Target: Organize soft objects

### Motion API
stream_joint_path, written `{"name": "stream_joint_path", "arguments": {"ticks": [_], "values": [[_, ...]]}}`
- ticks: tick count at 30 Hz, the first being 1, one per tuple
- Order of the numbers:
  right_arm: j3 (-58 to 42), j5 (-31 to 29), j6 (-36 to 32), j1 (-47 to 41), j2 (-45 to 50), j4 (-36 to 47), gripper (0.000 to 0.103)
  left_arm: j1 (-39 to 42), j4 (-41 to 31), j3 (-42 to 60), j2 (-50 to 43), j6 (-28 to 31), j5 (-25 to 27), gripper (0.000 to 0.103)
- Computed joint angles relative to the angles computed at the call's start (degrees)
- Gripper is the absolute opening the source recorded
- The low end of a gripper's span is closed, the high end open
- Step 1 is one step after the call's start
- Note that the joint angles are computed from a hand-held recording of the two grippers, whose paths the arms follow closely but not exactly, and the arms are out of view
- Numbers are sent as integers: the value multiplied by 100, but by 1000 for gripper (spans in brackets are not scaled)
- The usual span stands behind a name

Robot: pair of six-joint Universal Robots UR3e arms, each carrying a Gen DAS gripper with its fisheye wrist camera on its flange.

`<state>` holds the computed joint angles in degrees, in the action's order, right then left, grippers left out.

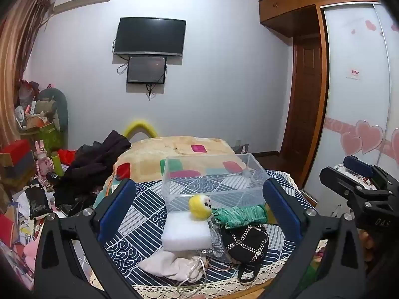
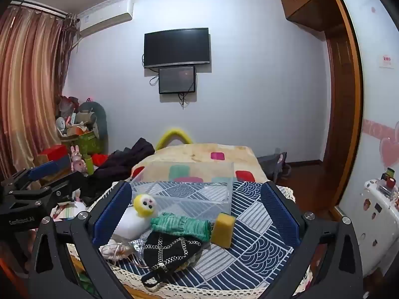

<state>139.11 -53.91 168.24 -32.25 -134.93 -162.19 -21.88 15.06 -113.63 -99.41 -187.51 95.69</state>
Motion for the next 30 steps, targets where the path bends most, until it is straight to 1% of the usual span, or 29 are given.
{"name": "stream_joint_path", "arguments": {"ticks": [1,3,6,7,9,10,13,14,15,16,19,22,24,26,27,30], "values": [[-14,-24,-7,22,10,17,103,3,-11,4,1,1,-10,103],[4,-82,43,74,63,-106,103,13,230,-31,-70,19,-29,103],[-6,-116,52,108,97,-126,103,57,192,-40,-47,66,-109,103],[-11,-120,57,110,102,-124,103,32,27,45,44,75,-79,103],[-12,-179,50,178,157,-185,103,46,-83,125,72,80,-92,103],[43,-85,13,78,72,-131,103,62,-125,102,146,99,-122,103],[44,-70,-3,57,61,-113,103,40,-214,198,144,109,-116,103],[34,-55,2,45,45,-83,103,-90,177,61,-10,116,53,103],[36,-116,31,110,101,-164,103,-79,220,41,-22,116,44,103],[24,-251,93,252,226,-318,103,-78,214,47,-22,116,39,103],[49,-145,53,147,115,-220,103,-83,276,12,-33,111,34,103],[-20,-264,109,262,135,-207,103,-94,270,16,-31,106,33,103],[-13,-201,90,206,105,-172,103,-82,295,-8,-25,103,5,103],[-59,-313,145,339,245,-296,103,-91,305,-27,-19,102,5,103],[-70,-232,127,255,73,-125,103,-100,301,-19,-24,99,19,103],[-89,-285,157,301,47,-136,103,-87,308,-35,-22,80,-12,103]]}}
